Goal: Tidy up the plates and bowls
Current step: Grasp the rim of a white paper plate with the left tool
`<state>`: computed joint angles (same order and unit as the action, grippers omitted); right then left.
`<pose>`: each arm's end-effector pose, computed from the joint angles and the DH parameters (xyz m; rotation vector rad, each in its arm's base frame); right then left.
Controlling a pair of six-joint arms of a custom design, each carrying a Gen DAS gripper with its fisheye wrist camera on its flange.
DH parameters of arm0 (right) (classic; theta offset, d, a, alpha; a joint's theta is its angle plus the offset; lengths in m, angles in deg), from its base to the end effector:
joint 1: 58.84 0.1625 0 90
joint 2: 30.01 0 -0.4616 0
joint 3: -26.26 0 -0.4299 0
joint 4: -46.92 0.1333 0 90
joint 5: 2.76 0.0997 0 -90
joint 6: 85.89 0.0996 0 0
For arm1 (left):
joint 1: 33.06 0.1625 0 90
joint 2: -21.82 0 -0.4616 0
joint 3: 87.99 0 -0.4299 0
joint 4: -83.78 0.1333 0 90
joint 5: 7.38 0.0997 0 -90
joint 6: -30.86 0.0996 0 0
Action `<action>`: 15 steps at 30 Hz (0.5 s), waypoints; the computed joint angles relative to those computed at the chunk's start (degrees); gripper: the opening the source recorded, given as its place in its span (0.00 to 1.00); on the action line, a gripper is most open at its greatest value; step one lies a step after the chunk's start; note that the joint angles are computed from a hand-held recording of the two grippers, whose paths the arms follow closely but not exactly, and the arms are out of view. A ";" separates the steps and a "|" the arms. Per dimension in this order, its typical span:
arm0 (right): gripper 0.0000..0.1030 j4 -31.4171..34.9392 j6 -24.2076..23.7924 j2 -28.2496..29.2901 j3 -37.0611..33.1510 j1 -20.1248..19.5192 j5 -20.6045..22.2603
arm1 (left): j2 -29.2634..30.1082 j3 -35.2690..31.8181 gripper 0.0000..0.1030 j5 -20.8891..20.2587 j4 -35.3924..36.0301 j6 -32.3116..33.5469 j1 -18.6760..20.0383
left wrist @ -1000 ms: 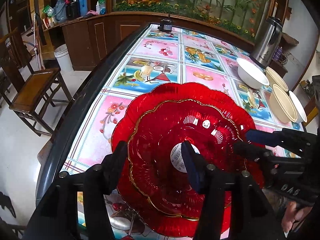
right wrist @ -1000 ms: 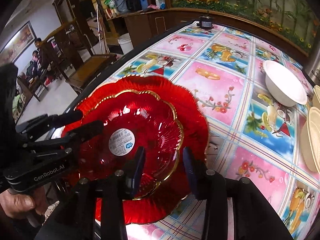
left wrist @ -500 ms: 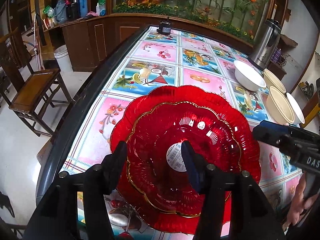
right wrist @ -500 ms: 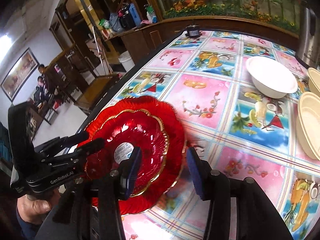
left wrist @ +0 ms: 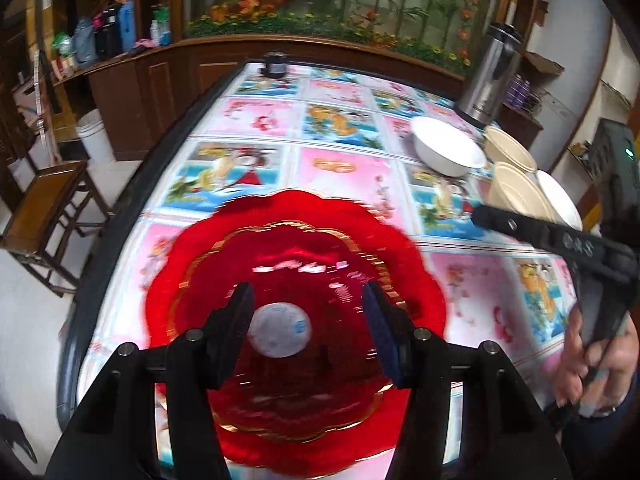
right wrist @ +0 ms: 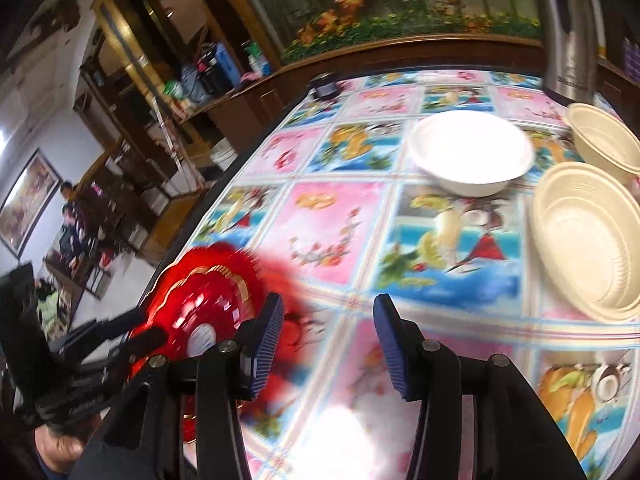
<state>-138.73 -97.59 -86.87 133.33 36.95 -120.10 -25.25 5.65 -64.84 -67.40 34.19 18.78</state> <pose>0.1537 -0.6483 0.2276 0.1262 -2.4662 0.9965 -0.3026 -0.6876 0.1322 0.8368 2.4863 -0.5496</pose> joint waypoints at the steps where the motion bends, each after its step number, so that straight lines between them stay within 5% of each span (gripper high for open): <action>1: 0.47 -0.42 0.16 -0.45 -0.13 -0.48 0.14 | 0.33 -0.41 0.53 -0.69 0.58 -0.12 -0.20; 10: 0.47 -10.52 -2.59 -3.49 -0.77 -5.67 0.57 | 9.47 -12.89 0.53 -7.81 8.43 -2.74 -2.04; 15: 0.49 -7.89 3.56 -7.08 0.47 -9.76 4.48 | 19.02 -27.14 0.53 -8.79 14.45 -8.43 -1.98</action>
